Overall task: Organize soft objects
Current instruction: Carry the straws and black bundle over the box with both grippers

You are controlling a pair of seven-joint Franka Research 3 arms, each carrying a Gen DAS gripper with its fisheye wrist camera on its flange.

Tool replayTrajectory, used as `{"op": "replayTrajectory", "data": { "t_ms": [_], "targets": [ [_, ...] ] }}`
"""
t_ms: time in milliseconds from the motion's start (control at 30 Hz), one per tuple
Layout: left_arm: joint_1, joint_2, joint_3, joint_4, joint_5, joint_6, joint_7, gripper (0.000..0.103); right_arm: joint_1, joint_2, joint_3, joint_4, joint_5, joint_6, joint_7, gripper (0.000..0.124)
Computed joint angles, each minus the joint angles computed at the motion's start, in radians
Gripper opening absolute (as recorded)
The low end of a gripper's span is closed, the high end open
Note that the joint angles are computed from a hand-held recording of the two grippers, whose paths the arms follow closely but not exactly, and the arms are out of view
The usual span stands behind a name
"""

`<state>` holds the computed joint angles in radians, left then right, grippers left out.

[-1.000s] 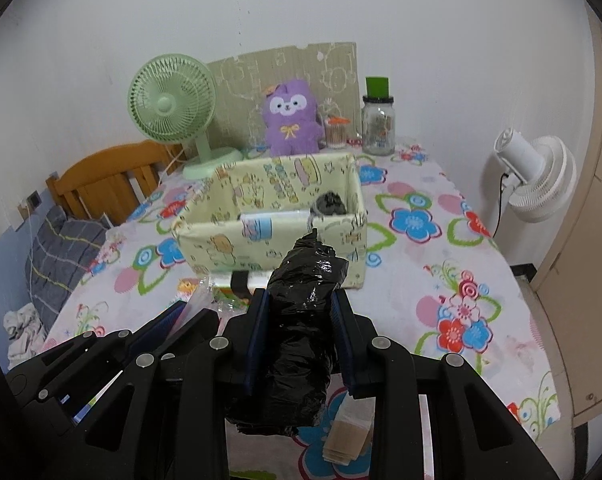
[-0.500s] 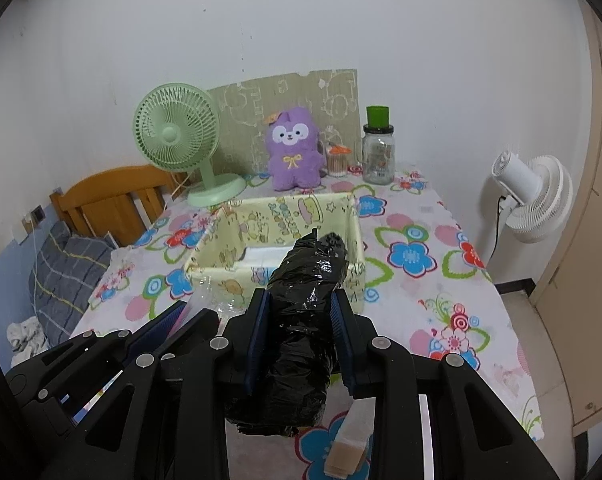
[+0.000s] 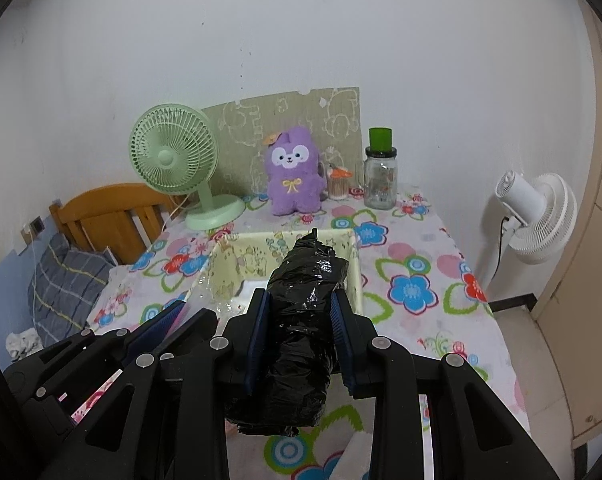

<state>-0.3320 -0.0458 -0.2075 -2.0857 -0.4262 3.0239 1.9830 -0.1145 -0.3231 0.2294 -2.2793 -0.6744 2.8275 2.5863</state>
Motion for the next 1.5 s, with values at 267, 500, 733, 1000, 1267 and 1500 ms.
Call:
{"op": "replayTrajectory", "data": {
  "t_ms": [267, 500, 733, 1000, 1267, 1500],
  "targets": [
    [0.040, 0.072, -0.026, 0.085, 0.098, -0.013, -0.071, 0.010, 0.009, 0.078, -0.031, 0.077, -0.040, -0.001, -0.004, 0.035],
    [0.087, 0.155, -0.065, 0.180, 0.215, -0.038, -0.156, 0.010, 0.057, 0.157, -0.092, 0.148, -0.050, -0.007, -0.019, 0.035],
    [0.107, 0.234, -0.079, 0.268, 0.337, -0.059, -0.249, 0.010, 0.106, 0.230, -0.158, 0.215, -0.031, 0.003, -0.055, 0.035],
    [0.113, 0.343, -0.084, 0.401, 0.458, -0.128, -0.347, 0.011, 0.162, 0.326, -0.229, 0.288, 0.086, 0.024, -0.171, 0.035],
    [0.136, 0.419, -0.113, 0.482, 0.460, -0.183, -0.343, 0.019, 0.211, 0.398, -0.280, 0.333, 0.211, 0.035, -0.270, 0.035],
    [0.134, 0.444, -0.108, 0.509, 0.462, -0.209, -0.343, 0.049, 0.245, 0.435, -0.313, 0.360, 0.228, 0.032, -0.294, 0.035]
  ]
}}
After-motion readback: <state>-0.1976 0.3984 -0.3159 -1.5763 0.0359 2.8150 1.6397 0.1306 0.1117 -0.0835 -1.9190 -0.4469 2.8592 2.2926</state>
